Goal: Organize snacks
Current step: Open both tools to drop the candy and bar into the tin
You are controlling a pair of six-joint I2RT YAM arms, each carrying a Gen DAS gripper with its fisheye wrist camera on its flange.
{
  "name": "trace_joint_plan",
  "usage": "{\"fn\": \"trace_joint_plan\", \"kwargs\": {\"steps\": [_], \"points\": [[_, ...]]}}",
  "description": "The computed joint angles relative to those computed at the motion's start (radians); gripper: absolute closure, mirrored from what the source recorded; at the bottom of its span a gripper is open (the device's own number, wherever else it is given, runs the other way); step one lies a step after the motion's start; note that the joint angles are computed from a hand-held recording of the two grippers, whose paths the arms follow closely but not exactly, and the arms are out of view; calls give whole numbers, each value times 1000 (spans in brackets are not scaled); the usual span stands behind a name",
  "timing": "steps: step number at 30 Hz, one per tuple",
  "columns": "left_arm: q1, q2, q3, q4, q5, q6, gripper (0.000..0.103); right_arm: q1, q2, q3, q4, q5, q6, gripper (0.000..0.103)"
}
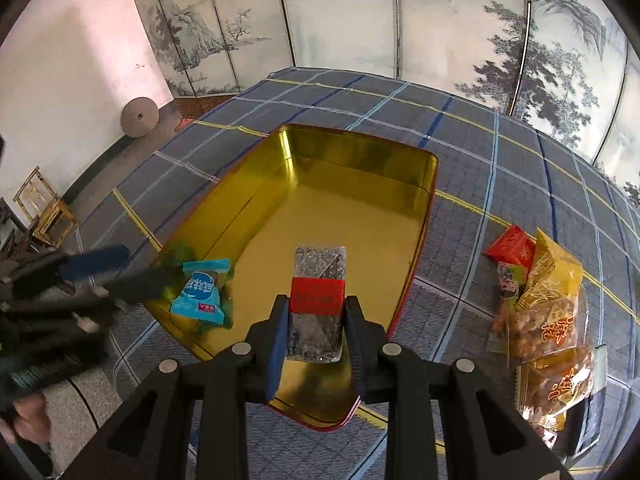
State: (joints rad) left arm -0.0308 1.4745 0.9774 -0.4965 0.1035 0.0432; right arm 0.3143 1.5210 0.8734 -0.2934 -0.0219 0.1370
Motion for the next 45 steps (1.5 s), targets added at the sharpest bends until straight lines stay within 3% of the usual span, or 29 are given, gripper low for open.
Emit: {"fn": "trace_joint_plan", "kwargs": {"steps": [14,33,37,39,45], "points": [[228,-9,-16,-17,-34,8,50,47,86,50,-14,63,13,76],[150,-33,-44,-46,-23,-17,50,78,128,65,-10,88,25,75],[130,-38,-42,-54,-27,-26,50,67,111,58,-11,73,21,69],[117,-42,-41,-58,-30,-29,50,61,96,51,-13,64,21,61],[65,-66,-43,-67,-42,-54,50,32,22,21,-26,22,5,55]]}}
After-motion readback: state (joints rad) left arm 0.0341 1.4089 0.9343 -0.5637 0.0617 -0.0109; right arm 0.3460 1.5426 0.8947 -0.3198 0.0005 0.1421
